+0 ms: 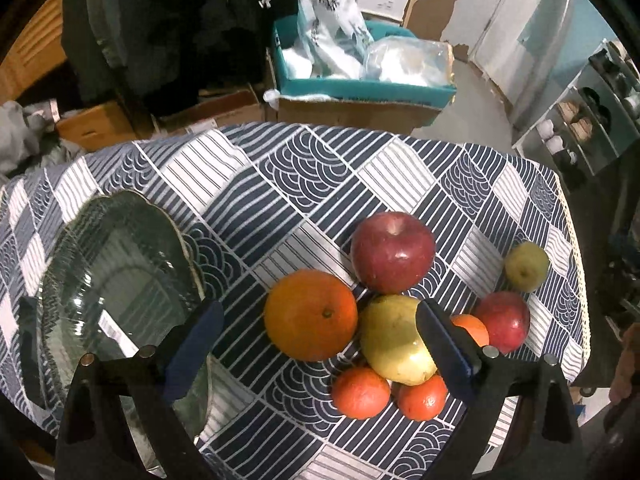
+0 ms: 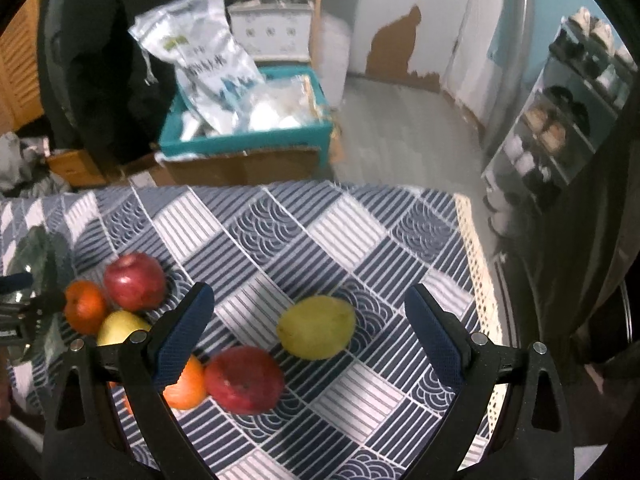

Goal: Organize fruits
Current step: 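Grasp the large orange with the left tool while the right tool grasps the green mango, then lift the orange with the left tool while the right tool lifts the mango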

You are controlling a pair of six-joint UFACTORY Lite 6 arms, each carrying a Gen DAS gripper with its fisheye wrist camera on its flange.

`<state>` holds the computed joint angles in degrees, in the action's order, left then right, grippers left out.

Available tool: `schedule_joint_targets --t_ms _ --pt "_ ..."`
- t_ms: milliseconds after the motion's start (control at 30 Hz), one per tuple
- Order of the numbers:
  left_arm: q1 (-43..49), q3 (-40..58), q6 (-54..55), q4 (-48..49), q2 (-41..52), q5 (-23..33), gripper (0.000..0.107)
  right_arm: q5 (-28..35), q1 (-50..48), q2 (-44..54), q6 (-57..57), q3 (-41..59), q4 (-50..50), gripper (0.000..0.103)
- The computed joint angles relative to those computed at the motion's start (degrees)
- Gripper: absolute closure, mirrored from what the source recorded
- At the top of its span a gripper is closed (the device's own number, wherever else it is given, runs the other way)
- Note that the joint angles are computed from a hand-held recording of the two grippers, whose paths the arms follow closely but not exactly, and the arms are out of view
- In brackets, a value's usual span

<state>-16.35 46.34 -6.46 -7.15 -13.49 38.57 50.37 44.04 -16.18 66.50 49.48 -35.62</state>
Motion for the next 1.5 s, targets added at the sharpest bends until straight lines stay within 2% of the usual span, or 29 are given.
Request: schedule_joint_targets --t_ms 267,333,800,867,967,1067,1133,1500 --pt "-1.0 -0.5 -0.9 0.1 5.0 -2.6 0.011 -9.5 -10.3 5.3 -9.0 -3.9 9.1 0.008" --pt "-0.8 -0.5 0.2 -1.3 6.3 -2.9 0.016 -10.5 -11.1 7.0 -9.4 -3.9 9.9 0.008" --pt "1.0 -1.4 3.2 -4.3 12.6 -5.9 0.018 -15.0 -14.6 15.7 -14.7 -3.5 15.0 0.008" --pt "1.9 -1.7 5.1 -5.8 13.3 -6.0 0.024 -16.1 -15.3 17.4 -15.7 -3.4 16.1 0.008" --pt "1.4 -2.4 5.8 -5.0 12.9 -6.7 0.027 -17.5 -16.7 19.4 -17.1 -3.4 17.5 0.008" --pt "2.1 -2.6 10.2 -8.9 12.9 -6.7 0.038 -18.9 -17.7 21.3 -18.9 -3.1 19.6 0.019" --pt "2.7 -2.8 11.2 -10.2 12.9 -6.9 0.038 -20.2 -18.2 21.9 -20.7 -3.4 21.6 0.022" --pt "1.6 -5.5 8.1 -7.3 9.1 -8.6 0.040 -20.4 -13.5 21.2 -9.3 -5.0 11.0 0.025"
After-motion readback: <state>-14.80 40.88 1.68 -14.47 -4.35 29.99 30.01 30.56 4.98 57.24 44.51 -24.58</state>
